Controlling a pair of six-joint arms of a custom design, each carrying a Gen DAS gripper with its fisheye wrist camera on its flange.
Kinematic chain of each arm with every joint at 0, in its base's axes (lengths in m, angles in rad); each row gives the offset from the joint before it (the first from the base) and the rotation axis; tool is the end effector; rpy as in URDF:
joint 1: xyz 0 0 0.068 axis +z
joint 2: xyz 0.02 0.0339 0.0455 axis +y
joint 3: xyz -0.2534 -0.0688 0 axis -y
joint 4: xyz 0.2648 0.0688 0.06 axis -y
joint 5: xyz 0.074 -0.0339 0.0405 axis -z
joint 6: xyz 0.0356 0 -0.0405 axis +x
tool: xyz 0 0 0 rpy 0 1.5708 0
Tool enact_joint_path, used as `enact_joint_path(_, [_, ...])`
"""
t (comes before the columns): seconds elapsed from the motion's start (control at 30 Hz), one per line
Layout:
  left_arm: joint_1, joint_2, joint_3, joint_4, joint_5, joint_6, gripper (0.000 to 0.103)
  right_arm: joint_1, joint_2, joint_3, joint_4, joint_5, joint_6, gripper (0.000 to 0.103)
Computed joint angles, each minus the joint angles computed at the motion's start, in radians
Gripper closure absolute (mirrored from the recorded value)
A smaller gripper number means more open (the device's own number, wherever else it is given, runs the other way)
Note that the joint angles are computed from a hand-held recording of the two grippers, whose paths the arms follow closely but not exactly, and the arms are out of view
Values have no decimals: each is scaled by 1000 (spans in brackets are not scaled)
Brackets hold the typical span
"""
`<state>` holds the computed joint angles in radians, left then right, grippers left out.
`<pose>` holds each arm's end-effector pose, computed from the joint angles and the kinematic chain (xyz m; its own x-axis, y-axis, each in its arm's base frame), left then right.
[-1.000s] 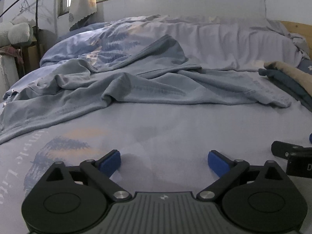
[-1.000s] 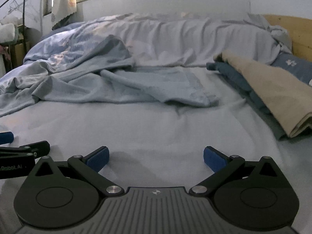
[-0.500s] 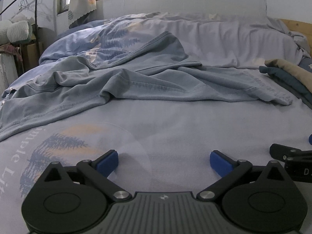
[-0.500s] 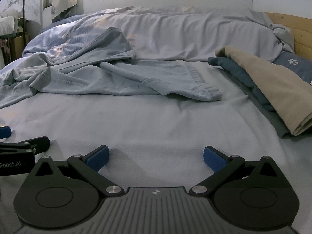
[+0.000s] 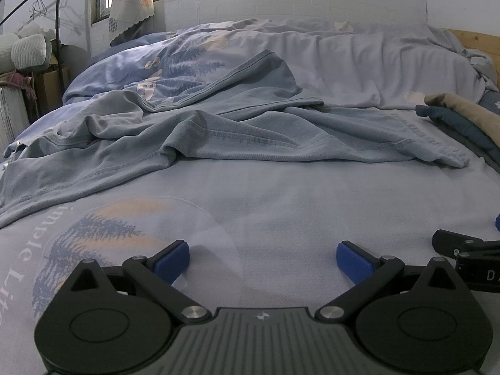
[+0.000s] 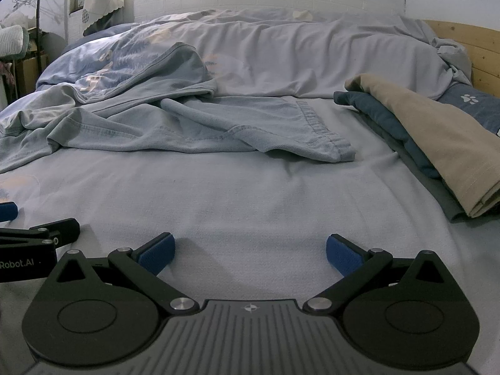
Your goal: Fold clothes
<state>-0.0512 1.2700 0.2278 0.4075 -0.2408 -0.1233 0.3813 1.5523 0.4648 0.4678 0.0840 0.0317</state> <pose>0.2179 -0.0027 0.0927 -0.5702 -0.0904 -0.8165 -0.2138 0.9760 0.0413 0.2616 0.1017 0.0967 -0.5486 -0.1859 -0.8152 -0.2902 0.9567 -0.0229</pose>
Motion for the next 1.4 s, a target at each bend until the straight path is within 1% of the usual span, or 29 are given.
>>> enact_joint_path(1.4, [0, 8, -9, 26, -7, 13, 0, 10, 7, 1, 5, 11, 5, 0])
